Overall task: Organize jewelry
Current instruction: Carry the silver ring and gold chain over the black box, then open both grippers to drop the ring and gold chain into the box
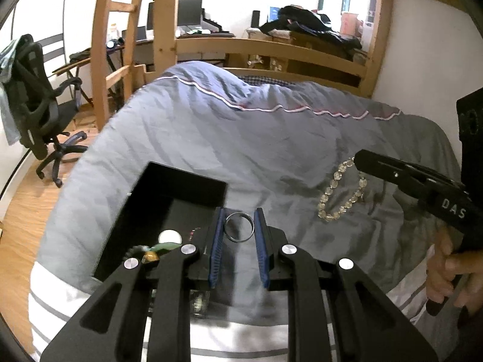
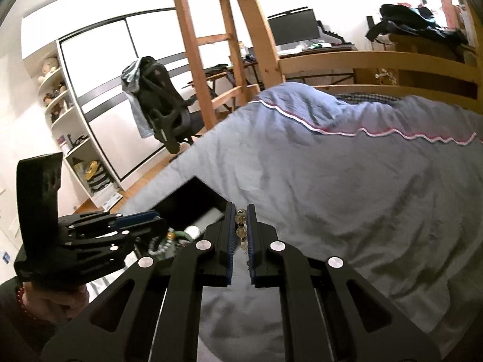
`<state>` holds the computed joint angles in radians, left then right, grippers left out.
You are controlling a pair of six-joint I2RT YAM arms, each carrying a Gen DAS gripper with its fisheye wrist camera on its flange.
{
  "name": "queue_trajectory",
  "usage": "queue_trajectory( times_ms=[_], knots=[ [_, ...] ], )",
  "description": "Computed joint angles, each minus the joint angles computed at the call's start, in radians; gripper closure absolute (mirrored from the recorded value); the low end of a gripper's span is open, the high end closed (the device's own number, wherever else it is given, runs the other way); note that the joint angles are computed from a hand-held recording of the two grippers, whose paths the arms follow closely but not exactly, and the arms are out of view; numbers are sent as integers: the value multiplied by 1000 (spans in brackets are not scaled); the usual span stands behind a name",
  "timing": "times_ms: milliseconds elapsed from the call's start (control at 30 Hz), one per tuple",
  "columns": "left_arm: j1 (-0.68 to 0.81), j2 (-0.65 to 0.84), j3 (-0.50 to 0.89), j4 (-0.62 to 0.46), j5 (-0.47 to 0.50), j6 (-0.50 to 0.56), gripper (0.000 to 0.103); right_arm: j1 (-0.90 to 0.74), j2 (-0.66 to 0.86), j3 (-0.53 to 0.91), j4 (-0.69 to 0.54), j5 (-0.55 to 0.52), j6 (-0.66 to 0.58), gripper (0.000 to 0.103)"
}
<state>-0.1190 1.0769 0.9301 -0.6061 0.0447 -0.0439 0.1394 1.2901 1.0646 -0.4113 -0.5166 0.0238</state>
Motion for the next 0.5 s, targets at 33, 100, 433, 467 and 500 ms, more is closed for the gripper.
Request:
queue_trajectory(
  times_ms=[33,100,433,467,500],
  knots=[
    [22,-6,3,-6,7,10,83,15,-1,7,-6,9,3,95],
    [53,-10,8,-12,14,26,83,60,8,27,-10,38,14,95],
    [240,21,25,-32,88,114,83,228,122,139,-13,128,63,95],
    [253,29,25,-33,94,120,83,241,137,149,-12,135,67,95],
    [262,35,22,-32,98,124,83,252,153,157,-9,139,69,95]
  ],
)
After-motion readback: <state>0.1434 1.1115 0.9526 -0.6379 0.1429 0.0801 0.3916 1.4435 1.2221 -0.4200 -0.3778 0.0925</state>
